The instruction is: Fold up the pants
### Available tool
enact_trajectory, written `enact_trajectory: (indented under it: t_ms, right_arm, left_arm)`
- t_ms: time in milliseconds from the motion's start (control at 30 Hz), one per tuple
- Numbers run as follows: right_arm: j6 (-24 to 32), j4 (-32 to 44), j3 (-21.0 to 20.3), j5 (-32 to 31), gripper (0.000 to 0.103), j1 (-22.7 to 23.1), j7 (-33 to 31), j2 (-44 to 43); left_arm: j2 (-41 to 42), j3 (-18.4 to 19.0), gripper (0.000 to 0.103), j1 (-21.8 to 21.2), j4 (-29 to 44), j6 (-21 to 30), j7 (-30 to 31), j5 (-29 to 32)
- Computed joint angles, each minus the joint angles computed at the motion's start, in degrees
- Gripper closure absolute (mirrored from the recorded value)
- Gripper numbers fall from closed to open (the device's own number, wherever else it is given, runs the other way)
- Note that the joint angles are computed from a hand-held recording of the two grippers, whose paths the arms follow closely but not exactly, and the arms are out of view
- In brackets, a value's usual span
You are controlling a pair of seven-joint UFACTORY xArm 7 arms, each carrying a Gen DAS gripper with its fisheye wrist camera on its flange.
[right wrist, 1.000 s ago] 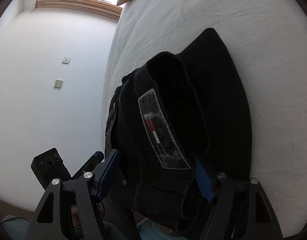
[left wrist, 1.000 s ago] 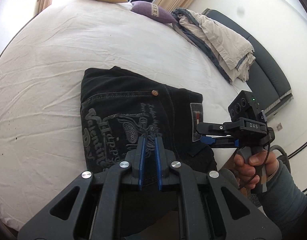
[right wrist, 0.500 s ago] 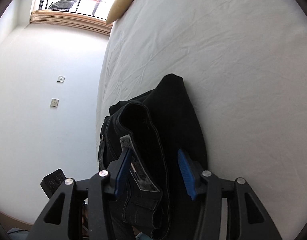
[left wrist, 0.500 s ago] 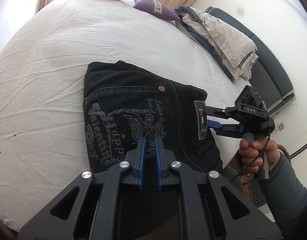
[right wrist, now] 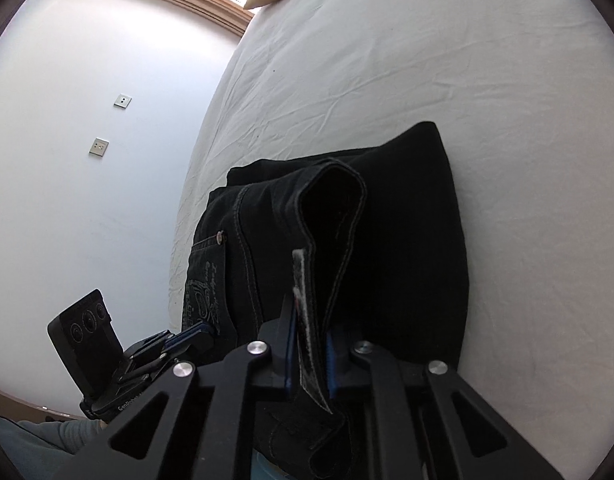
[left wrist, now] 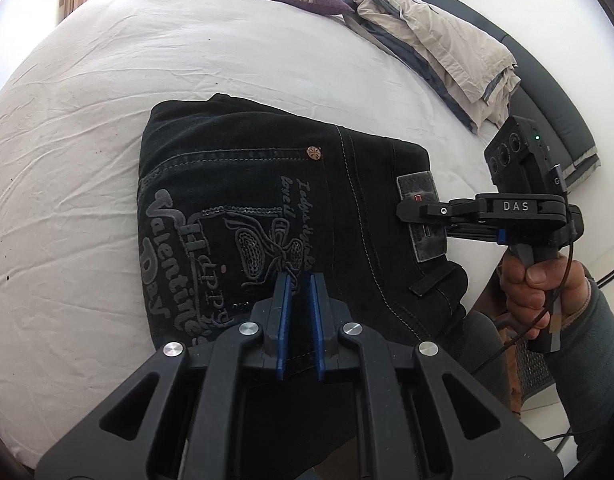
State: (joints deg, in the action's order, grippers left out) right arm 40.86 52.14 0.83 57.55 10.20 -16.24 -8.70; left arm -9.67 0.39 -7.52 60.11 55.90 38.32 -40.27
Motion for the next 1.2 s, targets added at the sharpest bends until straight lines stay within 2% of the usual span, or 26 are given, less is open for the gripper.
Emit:
enact_trajectory:
  t_ms: [267, 400, 533, 567, 633, 667, 700, 733, 767, 800, 833, 933, 1000, 1033, 1067, 1100, 1167, 1200]
  right_arm:
    - [-2.1, -4.4, -1.7, -0.7, 0.091, -0.6, 1.2, -5.3]
    - [-2.0, -6.2, -3.5, 1.6, 0.091, -0.9, -0.5, -4.2]
    - [-1.4, -7.6, -4.5, 9.9, 0.090, -1.6, -4.9, -2.8]
    - [-0.6, -7.9, -4.7, 11.6, 0.088, -2.0, -5.9, -3.0]
    - [2.3, -8.2, -5.1, 11.6, 0.074, -3.3, -5.3, -4.1]
    - [2.3, -8.7, -4.9, 9.8, 0.065, -4.2, -2.9, -5.7]
    - [0.7, -9.8, -4.1, 7.4, 0.058, -5.3, -0.4, -8.2]
    - [-1.5, -11.0, -2.9, 5.6, 0.055, -6.5, 1.4, -10.8]
    - [-2.6, -12.0, -4.0, 6.1, 0.055, -5.7, 1.0, -13.2]
    - [-1.4, -12.5, -7.6, 9.1, 0.055, -2.6, -1.6, -15.2]
    - [1.7, -12.4, -9.2, 13.4, 0.055, -1.7, -6.0, -16.1]
    - [8.3, -11.3, -9.5, 17.5, 0.055, 1.2, -12.8, -15.8]
    - [12.3, -11.6, -8.4, 16.6, 0.053, 1.3, -12.0, -12.5]
    - [13.9, -11.9, -7.5, 14.4, 0.053, 0.8, -9.7, -10.0]
    - [14.5, -12.9, -6.8, 13.9, 0.073, 0.2, -9.1, -8.2]
    - [13.9, -14.2, -6.3, 14.2, 0.103, -0.7, -9.0, -8.0]
    - [15.2, -15.6, -6.7, 15.3, 0.101, -2.5, -8.4, -9.5]
    - [14.8, -15.7, -6.2, 13.8, 0.087, -3.3, -8.4, -11.1]
  left_arm:
    - [2.0, -1.9, 0.094, -1.8, 2.1, 0.0, 1.6, -0.1]
    - [3.5, -3.3, 0.094, -3.0, 1.7, -2.0, 2.1, 1.6]
    - [4.4, -3.4, 0.094, -3.3, 1.8, -2.5, 2.6, 0.8]
    - [4.6, -3.4, 0.094, -3.3, 2.0, -2.1, 2.7, 0.6]
    - [4.8, -3.2, 0.094, -2.9, 3.0, -0.2, 1.6, 0.7]
    - [4.7, -2.9, 0.094, -2.6, 3.6, 0.5, 1.0, 0.2]
    - [4.2, -2.7, 0.094, -2.3, 3.8, 0.5, 1.8, -1.1]
    - [3.9, -2.5, 0.094, -2.2, 4.1, 0.0, 2.9, -2.1]
    - [4.0, -2.5, 0.094, -2.2, 4.6, -0.4, 3.2, -2.2]
    - [4.8, -2.5, 0.094, -2.1, 5.6, -0.2, 3.2, -2.2]
    - [6.1, -2.5, 0.094, -2.0, 6.8, 0.2, 3.1, -2.0]
    - [10.1, -3.2, 0.094, -1.4, 9.5, -1.1, 2.7, -1.2]
    - [13.7, -3.5, 0.094, -0.4, 11.8, 1.2, 2.2, -2.1]
    - [15.0, -3.7, 0.094, 0.4, 12.4, 1.9, 3.0, -3.8]
    - [15.7, -4.0, 0.094, 1.3, 12.4, 2.4, 4.4, -5.7]
    - [15.8, -4.2, 0.094, 1.8, 12.1, 2.2, 5.1, -6.4]
    - [15.0, -5.6, 0.094, 3.5, 11.9, 2.8, 6.2, -6.5]
    - [13.9, -4.6, 0.094, 2.5, 10.6, 0.5, 4.7, -6.8]
